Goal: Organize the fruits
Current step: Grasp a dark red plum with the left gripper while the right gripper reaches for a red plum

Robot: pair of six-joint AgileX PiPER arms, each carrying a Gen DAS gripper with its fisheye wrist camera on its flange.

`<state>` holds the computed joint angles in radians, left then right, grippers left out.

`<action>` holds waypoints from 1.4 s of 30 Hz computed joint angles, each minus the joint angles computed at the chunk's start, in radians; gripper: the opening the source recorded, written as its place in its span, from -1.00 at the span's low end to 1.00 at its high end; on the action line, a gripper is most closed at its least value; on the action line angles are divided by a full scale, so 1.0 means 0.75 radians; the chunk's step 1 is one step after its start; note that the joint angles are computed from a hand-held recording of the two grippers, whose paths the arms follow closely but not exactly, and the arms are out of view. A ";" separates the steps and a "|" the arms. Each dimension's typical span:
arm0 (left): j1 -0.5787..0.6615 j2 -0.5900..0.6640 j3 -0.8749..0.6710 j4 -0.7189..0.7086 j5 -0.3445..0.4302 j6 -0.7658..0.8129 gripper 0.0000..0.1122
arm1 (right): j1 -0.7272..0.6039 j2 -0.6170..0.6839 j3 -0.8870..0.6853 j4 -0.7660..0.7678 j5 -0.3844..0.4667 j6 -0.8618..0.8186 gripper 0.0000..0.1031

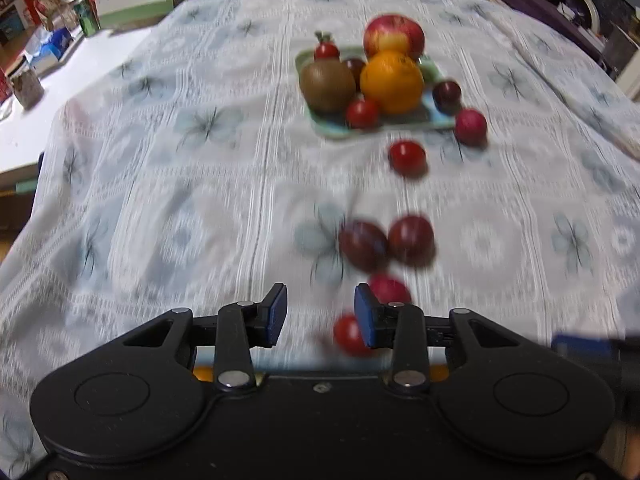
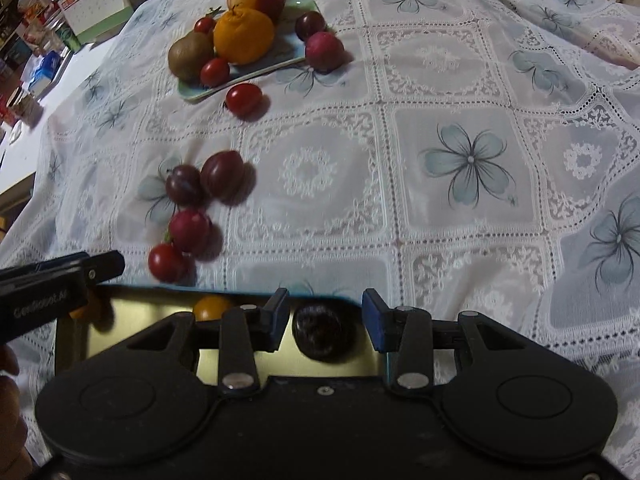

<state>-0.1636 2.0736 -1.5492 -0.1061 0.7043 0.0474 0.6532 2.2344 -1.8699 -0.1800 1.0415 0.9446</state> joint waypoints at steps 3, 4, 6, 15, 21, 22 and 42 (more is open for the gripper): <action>-0.020 0.100 -0.141 0.022 0.027 -0.051 -0.19 | -0.006 0.019 -0.026 0.011 0.003 -0.013 -0.17; -0.022 0.137 -0.198 0.012 0.051 -0.059 -0.19 | -0.008 0.019 -0.024 0.011 -0.002 -0.011 -0.17; -0.021 0.210 -0.310 -0.018 0.100 -0.080 -0.19 | -0.011 0.015 -0.014 0.006 -0.016 -0.002 -0.18; -0.065 0.492 -0.712 0.057 0.325 -0.312 -0.12 | -0.014 0.029 -0.010 -0.018 -0.045 0.018 -0.17; -0.123 0.499 -0.704 0.172 0.328 -0.394 -0.10 | -0.013 0.030 0.012 -0.031 -0.061 0.025 -0.17; -0.133 0.500 -0.698 0.197 0.322 -0.404 -0.10 | -0.015 0.032 0.012 -0.028 -0.064 0.026 -0.17; -0.044 0.328 -0.465 0.128 0.206 -0.164 -0.24 | -0.035 0.108 -0.138 -0.015 -0.049 0.032 -0.17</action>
<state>-0.1967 2.3193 -1.8979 -0.0104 0.8591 -0.0760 0.6266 2.3157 -1.9734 -0.1914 1.0049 0.9687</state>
